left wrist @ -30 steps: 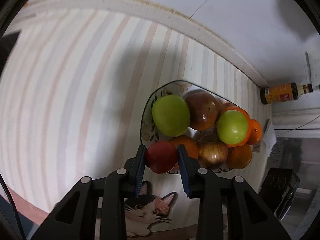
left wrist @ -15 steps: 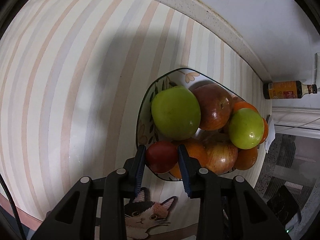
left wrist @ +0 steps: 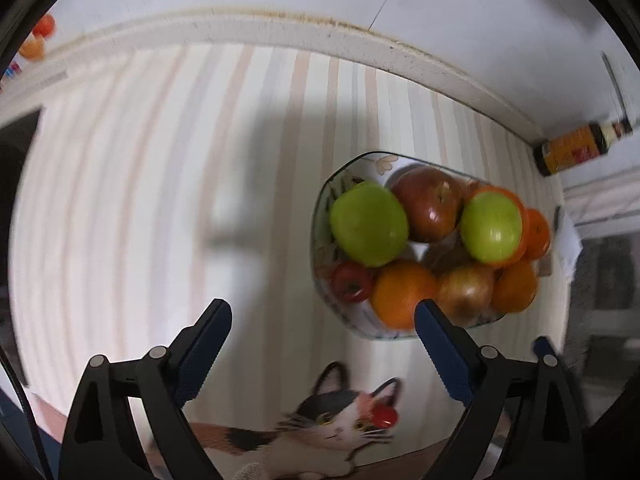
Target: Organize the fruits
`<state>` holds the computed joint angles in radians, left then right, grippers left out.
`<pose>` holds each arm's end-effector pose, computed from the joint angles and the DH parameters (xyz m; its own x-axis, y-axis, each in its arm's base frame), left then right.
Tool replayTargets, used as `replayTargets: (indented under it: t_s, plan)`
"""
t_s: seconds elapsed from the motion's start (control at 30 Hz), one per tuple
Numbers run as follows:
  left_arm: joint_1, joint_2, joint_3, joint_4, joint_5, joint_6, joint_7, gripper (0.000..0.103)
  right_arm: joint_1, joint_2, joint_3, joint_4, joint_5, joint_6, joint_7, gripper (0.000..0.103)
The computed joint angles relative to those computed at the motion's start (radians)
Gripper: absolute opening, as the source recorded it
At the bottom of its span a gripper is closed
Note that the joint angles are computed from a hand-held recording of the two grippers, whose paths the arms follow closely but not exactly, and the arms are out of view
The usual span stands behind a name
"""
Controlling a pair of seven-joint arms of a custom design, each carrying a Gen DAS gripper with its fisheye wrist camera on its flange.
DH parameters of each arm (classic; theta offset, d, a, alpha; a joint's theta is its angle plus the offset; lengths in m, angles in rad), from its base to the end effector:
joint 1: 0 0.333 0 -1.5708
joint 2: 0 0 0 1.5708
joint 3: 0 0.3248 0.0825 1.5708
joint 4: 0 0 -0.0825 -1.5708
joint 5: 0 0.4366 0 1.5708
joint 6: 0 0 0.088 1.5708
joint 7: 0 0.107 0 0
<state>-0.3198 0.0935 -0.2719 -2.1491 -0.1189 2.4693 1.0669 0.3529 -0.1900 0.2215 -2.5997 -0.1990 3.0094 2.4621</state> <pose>0.5115 -0.3418 0.3591 -0.0139 -0.9776 0.2102 -0.9905 -0.0154 -0.1369 0.4166 0.2856 0.3553 -0.0321 -0.9498 -0.3112 -0.8619 0.1840 -0.4725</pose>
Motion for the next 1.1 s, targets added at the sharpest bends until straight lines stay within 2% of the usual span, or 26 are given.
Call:
replayTargets:
  t_s: [0.07,0.13,0.17,0.2,0.27,0.3,0.37,0.43,0.47,0.67,0.73,0.77,0.87,1.0,1.1]
  plan:
    - [-0.008,-0.045,0.003,-0.049,0.060,0.007,-0.043,0.094,0.134,-0.019,-0.111,-0.011,0.177,-0.059,-0.191,0.094]
    - [-0.011,-0.093,-0.001,-0.110,0.056,0.010,-0.049,0.094,0.276,-0.019,-0.208,0.002,0.410,-0.184,-0.458,0.093]
    - [-0.014,-0.110,-0.003,-0.134,0.067,0.007,-0.069,0.094,0.317,0.008,-0.225,0.027,0.489,-0.246,-0.551,0.085]
    - [-0.017,-0.128,-0.006,-0.161,0.068,0.005,-0.078,0.094,0.330,0.030,-0.215,0.037,0.523,-0.292,-0.597,0.075]
    - [-0.024,-0.153,-0.011,-0.200,0.061,-0.009,-0.090,0.094,0.333,0.073,-0.178,0.040,0.545,-0.320,-0.637,0.070]
    - [-0.028,-0.168,-0.011,-0.226,0.043,-0.014,-0.091,0.094,0.332,0.091,-0.165,0.041,0.578,-0.330,-0.658,0.059]
    - [-0.033,-0.197,-0.009,-0.268,0.012,-0.014,-0.089,0.094,0.346,0.104,-0.158,0.023,0.700,-0.288,-0.738,0.053]
    - [-0.035,-0.216,-0.010,-0.298,0.007,-0.008,-0.101,0.094,0.321,0.096,-0.111,0.005,0.702,-0.234,-0.759,0.045]
    - [-0.035,-0.220,-0.011,-0.306,0.016,-0.008,-0.115,0.094,0.316,0.101,-0.101,0.014,0.726,-0.231,-0.793,0.037]
    - [-0.033,-0.251,-0.008,-0.352,0.013,0.000,-0.163,0.094,0.279,0.120,-0.038,0.032,0.744,-0.226,-0.862,0.037]
    - [-0.030,-0.259,-0.011,-0.352,0.041,-0.009,-0.181,0.094,0.269,0.127,-0.036,0.046,0.743,-0.235,-0.873,0.036]
    - [-0.029,-0.265,-0.014,-0.353,0.061,-0.013,-0.191,0.094,0.265,0.125,-0.031,0.046,0.736,-0.238,-0.870,0.028]
    - [-0.023,-0.275,-0.029,-0.348,0.134,-0.023,-0.238,0.094,0.265,0.104,-0.026,0.024,0.761,-0.219,-0.886,0.028]
    - [-0.026,-0.279,-0.047,-0.331,0.217,-0.030,-0.292,0.094,0.269,0.053,-0.051,-0.019,0.836,-0.190,-0.913,0.028]
    - [-0.038,-0.258,-0.046,-0.307,0.225,-0.024,-0.292,0.094,0.265,0.018,-0.075,-0.041,0.872,-0.152,-0.905,0.028]
